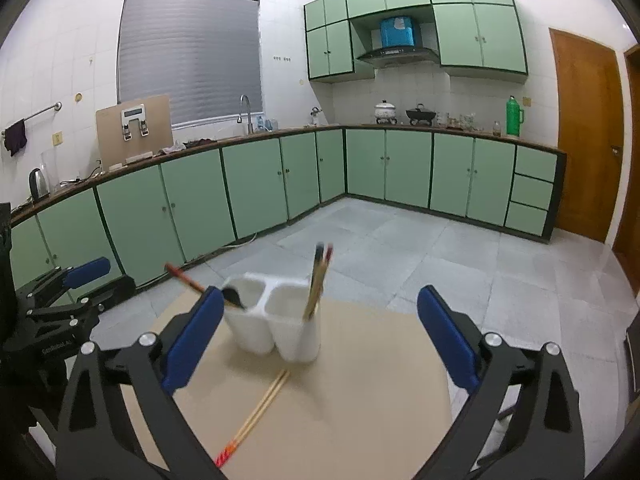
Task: Organize utensils
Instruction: 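Open both tools and lower them toward the last two red chopsticks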
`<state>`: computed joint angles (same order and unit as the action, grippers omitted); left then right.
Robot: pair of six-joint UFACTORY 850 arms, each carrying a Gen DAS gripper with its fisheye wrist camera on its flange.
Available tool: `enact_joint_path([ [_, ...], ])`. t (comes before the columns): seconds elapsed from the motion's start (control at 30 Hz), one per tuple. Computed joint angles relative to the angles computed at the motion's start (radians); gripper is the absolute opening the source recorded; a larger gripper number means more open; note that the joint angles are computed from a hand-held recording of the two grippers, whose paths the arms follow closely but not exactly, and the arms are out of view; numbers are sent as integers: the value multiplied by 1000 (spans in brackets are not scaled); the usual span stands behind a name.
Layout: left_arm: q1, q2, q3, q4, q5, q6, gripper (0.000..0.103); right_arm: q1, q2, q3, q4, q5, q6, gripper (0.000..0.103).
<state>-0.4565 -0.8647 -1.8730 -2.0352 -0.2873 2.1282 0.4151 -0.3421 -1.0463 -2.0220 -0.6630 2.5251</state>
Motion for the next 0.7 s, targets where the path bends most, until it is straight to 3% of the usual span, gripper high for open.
enact_joint_path([
  [0.13, 7, 52, 142, -157, -3, 172, 76, 39, -4, 47, 37, -25, 26, 96],
  [0.2, 11, 60, 180, -159, 7, 185, 76, 56, -13, 62, 60, -25, 42, 96],
  [0.3, 20, 59, 212, -72, 24, 102, 76, 74, -34, 66, 84, -13, 66, 96],
  [0.43, 23, 58, 256, -84, 53, 128, 76, 101, -81, 52, 150, 1, 40, 96],
  [0.7, 41, 17, 268, 182, 128, -111, 76, 148, -216, -33, 250, 90, 4, 96],
])
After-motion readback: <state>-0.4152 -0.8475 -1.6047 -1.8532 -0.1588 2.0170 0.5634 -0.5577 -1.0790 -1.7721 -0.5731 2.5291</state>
